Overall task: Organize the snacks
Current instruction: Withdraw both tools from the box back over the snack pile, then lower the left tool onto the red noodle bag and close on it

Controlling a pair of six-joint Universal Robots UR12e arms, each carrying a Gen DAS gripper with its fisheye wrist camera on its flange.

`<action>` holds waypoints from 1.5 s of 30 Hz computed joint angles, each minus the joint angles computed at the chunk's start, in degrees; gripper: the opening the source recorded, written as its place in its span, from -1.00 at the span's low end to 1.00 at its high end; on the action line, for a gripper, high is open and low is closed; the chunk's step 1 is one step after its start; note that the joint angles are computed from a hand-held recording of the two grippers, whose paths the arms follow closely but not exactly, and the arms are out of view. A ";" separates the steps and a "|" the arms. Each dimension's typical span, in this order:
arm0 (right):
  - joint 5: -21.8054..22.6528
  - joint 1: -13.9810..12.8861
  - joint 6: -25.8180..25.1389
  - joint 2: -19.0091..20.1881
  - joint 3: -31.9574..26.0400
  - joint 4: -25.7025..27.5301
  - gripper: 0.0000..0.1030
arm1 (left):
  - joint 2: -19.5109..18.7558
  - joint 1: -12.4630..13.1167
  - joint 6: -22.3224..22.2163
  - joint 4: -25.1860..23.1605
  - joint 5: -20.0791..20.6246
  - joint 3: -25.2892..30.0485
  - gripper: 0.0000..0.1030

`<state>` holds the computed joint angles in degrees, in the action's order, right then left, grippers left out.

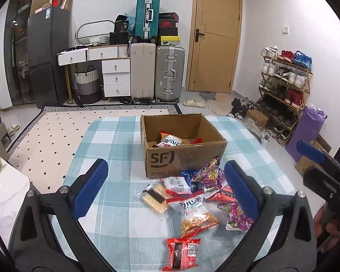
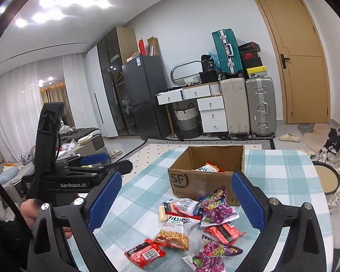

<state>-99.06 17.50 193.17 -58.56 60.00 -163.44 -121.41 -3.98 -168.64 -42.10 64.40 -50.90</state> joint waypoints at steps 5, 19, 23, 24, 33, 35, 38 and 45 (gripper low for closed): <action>-4.69 1.36 -0.75 -1.47 3.08 -2.06 0.99 | 2.40 0.58 0.24 1.33 0.03 -4.08 0.98; -9.37 2.59 0.55 -3.33 8.36 -3.27 0.99 | 3.99 0.67 0.84 0.64 2.19 -9.53 0.98; -10.27 2.88 -0.59 -3.19 8.86 -4.03 0.99 | 3.65 0.47 2.03 -1.43 2.60 -9.80 0.98; -10.47 2.96 -1.08 -3.10 8.96 -4.24 0.99 | 3.54 0.40 2.27 -1.92 2.94 -9.85 0.98; -9.71 2.72 0.94 -2.78 9.85 -3.83 0.99 | 2.49 0.29 3.90 -6.79 3.85 -10.39 0.98; -9.95 2.78 1.04 -2.70 9.86 -3.21 0.99 | 2.40 0.06 4.57 -7.92 4.44 -10.60 0.98; -10.21 2.82 0.98 -2.53 10.05 -3.15 0.99 | 1.94 -0.48 5.45 -9.26 5.36 -10.30 0.98; -9.17 2.65 2.42 -2.57 11.00 -2.76 0.99 | 1.22 -1.40 7.34 -10.90 7.18 -10.38 0.98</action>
